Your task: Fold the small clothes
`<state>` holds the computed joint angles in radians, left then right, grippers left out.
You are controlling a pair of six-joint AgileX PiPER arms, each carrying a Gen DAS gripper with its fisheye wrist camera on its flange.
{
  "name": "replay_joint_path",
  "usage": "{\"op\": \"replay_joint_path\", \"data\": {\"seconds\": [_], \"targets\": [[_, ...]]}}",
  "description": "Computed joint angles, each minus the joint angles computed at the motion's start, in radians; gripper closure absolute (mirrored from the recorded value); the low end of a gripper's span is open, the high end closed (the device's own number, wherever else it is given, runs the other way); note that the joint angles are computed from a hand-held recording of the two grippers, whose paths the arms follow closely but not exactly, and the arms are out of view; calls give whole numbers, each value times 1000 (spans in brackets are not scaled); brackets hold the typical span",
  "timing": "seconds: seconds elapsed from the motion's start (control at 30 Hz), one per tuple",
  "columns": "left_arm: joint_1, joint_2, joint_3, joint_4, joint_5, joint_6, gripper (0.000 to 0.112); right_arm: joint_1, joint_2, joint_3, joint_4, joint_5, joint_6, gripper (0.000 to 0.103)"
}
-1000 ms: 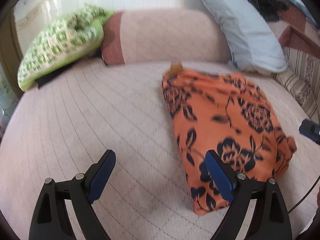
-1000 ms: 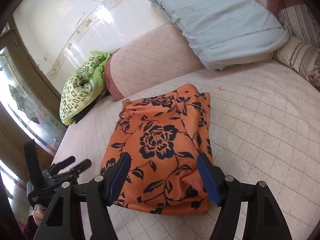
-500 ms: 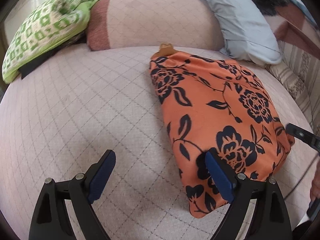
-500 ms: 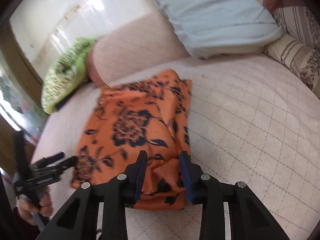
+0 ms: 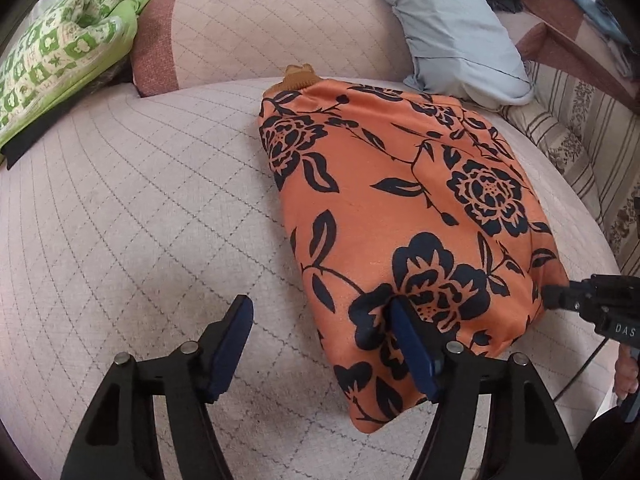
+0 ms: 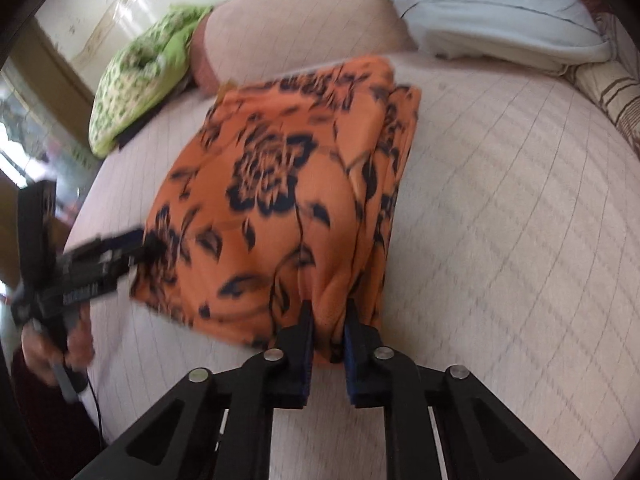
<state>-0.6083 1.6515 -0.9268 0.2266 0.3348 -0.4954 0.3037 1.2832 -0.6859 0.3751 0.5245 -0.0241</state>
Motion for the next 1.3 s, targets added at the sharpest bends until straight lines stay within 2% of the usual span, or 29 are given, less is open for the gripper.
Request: {"op": "replay_joint_path", "data": {"seconds": [0.13, 0.23, 0.33, 0.37, 0.43, 0.5, 0.57, 0.63, 0.7, 0.8, 0.83, 0.93, 1.0, 1.07, 1.17, 1.23, 1.3], "targets": [[-31, 9, 4, 139, -4, -109, 41, -96, 16, 23, 177, 8, -184, 91], [-30, -6, 3, 117, -9, -83, 41, -105, -26, 1, 132, 1, -168, 88], [-34, -39, 22, 210, -36, -183, 41, -187, -80, -13, 299, 3, -298, 87], [-31, -53, 31, 212, -60, -187, 41, -193, -92, -12, 324, -26, -308, 86], [-20, -75, 51, 210, -106, -192, 39, -149, -90, -31, 260, -132, -231, 86], [-10, -67, 51, 127, -142, -116, 37, -129, -35, -83, 279, -155, -233, 86], [-10, -31, 27, 31, -124, -17, 37, -127, 36, -128, 431, -172, -359, 86], [-28, 15, -4, 67, -88, -31, 37, -126, 143, -216, 508, -153, -402, 86], [-27, 49, -37, 11, -50, 41, 36, -110, 235, -290, 444, -145, -289, 86], [-2, 92, -72, -250, 0, 313, 31, -95, 413, -401, 207, -89, -15, 85], [6, 95, -74, -288, 5, 355, 31, -87, 414, -388, 194, -123, 18, 85], [23, 84, -76, -346, 9, 408, 31, -88, 379, -403, 175, -84, 20, 85], [22, 65, -65, -305, -10, 362, 31, -88, 333, -376, 277, -99, -92, 84], [32, 33, -46, -297, -20, 359, 31, -81, 329, -421, 339, -45, -165, 84], [60, -26, -14, -406, -49, 470, 31, -23, 417, -594, 212, 44, -60, 84], [73, -38, -11, -405, -45, 476, 31, -10, 542, -772, 202, 154, -37, 84], [73, -19, -26, -340, -22, 418, 31, 10, 698, -972, 135, 247, 40, 84]]}}
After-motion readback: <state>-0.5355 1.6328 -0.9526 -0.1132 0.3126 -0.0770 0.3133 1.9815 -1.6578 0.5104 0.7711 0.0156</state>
